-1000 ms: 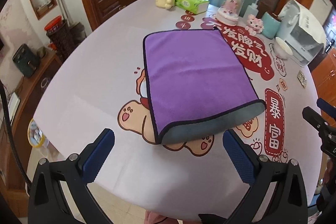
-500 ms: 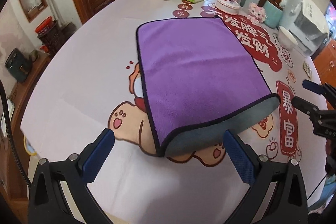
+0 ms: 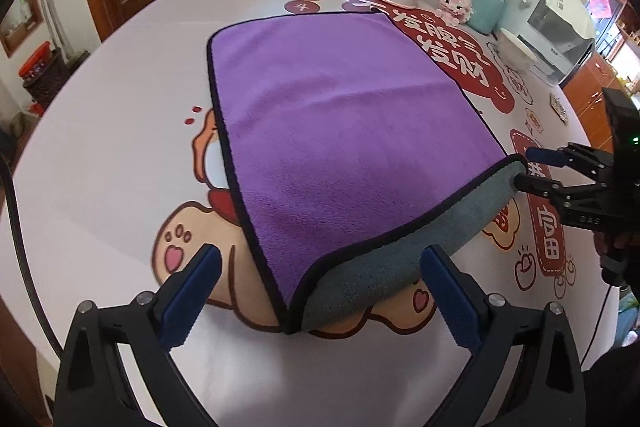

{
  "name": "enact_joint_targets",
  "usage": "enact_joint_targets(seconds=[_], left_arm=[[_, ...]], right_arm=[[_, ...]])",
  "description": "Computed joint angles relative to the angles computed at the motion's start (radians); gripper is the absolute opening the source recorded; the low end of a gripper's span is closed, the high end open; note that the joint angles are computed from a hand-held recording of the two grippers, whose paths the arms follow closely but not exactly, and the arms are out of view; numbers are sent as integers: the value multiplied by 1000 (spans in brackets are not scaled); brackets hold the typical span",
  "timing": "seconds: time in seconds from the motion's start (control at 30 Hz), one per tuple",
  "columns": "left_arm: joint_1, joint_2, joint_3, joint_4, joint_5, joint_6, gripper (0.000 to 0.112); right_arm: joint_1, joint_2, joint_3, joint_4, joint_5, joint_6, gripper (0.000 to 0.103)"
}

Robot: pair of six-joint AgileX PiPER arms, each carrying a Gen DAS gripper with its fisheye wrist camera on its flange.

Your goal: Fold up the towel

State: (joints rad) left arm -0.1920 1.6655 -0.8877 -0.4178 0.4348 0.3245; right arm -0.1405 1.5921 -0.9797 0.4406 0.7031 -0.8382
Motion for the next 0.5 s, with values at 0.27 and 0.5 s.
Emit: enact_joint_targets(seconds=[0.27,0.5], left_arm=[[35,54,-21,-168,45,180,78],[32,83,-31,-170,90,182,52]], right_arm=[[-17,41,-3,13,-9,-22,48],[-19,49,-6,38,3,-51,39]])
